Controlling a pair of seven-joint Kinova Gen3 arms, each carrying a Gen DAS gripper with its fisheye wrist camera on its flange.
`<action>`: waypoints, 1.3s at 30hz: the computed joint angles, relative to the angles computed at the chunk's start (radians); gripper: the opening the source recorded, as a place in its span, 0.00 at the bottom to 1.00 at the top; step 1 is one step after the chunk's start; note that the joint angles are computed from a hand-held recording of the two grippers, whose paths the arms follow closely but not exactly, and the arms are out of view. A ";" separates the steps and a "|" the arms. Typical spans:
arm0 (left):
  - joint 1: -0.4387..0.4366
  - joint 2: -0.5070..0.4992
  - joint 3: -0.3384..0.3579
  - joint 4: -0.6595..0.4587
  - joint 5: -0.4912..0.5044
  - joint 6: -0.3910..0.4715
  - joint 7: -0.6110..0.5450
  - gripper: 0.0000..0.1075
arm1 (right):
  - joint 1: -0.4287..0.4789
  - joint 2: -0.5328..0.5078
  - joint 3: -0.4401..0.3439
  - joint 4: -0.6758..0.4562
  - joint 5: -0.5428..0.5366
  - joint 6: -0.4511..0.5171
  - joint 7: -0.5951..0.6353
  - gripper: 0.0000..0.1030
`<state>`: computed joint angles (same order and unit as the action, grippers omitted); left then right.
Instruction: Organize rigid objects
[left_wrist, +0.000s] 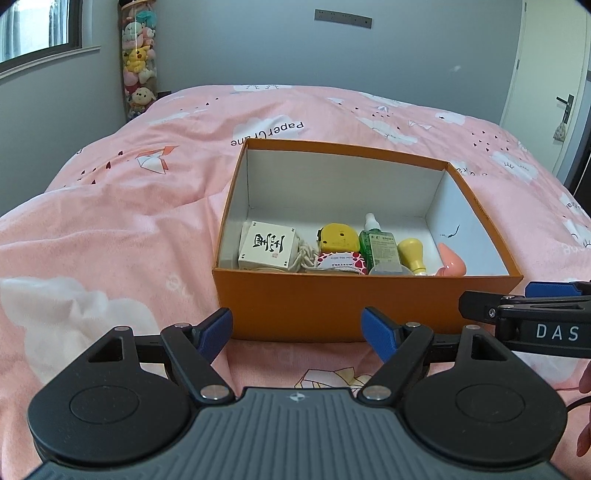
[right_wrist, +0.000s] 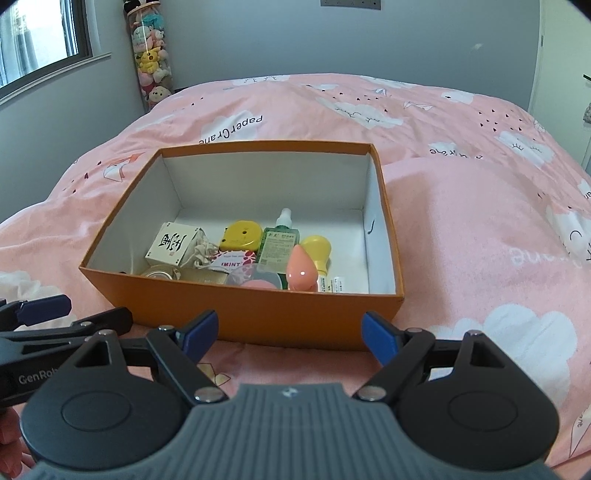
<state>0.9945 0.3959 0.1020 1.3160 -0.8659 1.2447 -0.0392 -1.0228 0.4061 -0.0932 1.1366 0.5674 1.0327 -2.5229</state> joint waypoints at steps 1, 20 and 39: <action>-0.001 0.000 0.000 0.000 0.001 -0.001 -0.002 0.86 | 0.001 -0.001 0.000 0.002 -0.001 -0.002 0.000 0.81; 0.001 0.002 -0.002 -0.006 0.004 0.001 -0.011 0.86 | 0.014 0.011 -0.001 -0.011 -0.039 0.009 0.017 0.82; -0.009 -0.003 -0.001 -0.005 0.016 -0.011 -0.017 0.86 | 0.024 0.016 -0.001 -0.018 -0.062 0.009 0.034 0.82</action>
